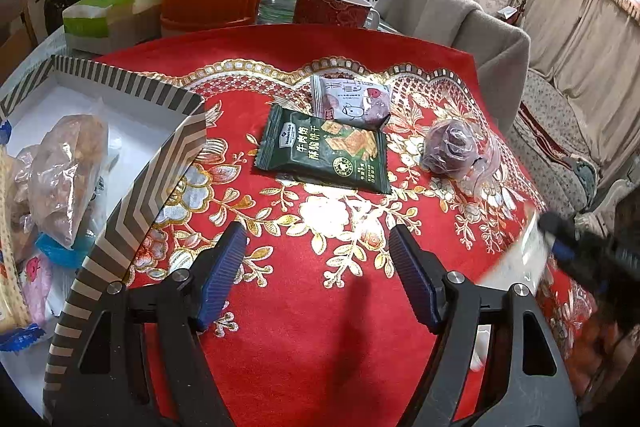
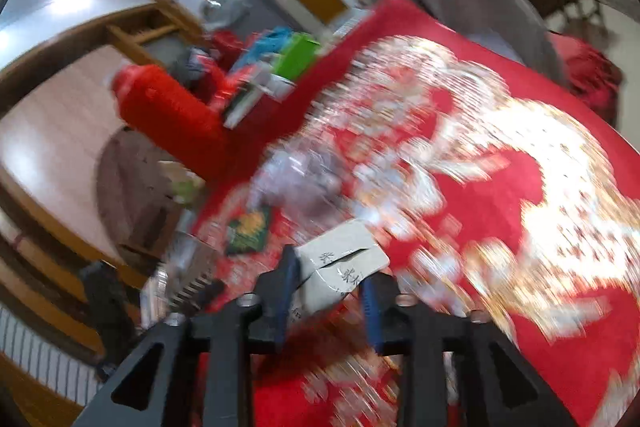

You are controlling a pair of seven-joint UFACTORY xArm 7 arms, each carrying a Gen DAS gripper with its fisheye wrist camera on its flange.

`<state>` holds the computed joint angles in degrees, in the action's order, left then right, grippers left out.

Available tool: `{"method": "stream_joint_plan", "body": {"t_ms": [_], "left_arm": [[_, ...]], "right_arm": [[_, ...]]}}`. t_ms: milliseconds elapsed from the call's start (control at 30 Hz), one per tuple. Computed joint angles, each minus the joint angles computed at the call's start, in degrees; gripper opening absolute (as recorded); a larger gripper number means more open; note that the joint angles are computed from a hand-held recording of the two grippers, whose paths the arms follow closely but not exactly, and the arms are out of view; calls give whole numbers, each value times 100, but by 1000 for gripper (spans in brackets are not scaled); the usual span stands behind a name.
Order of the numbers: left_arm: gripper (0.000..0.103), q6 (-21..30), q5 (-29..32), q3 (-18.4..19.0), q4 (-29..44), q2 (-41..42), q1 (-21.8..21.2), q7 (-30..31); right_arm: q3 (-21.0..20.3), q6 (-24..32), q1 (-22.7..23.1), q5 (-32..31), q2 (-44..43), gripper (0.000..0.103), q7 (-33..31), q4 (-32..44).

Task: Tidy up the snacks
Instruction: 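Grasp a white stick packet with the right tool and lift it, then grasp a green cracker pack with the left tool while the right tool holds the stick packet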

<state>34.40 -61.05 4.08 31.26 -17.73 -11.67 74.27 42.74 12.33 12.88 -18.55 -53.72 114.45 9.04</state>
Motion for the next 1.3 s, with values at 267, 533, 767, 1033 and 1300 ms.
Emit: {"method": "stream_joint_plan", "body": {"t_ms": [267,533,767,1033,1300], "left_arm": [[76,24,-8,-2,-3,-9,-2,0],[76,138,-40,37,29,21,32,42],[76,418,-13,95,117,72,142,82],[76,213,725,-344,651,529,76,75],[76,-1027,1382,-867,1069,1161,-295,-1161]], "right_arm": [[209,2893,1270,355,-514,56,433,596],[56,2499,449,-321,1717,72,468,1775],[92,4657,147,-1541,4103,56,-773,3633],[-833,3169,890,-1822,2820,25,-152,2288],[-1021,2708,1017,-2068,2609,24,210,2002]]}}
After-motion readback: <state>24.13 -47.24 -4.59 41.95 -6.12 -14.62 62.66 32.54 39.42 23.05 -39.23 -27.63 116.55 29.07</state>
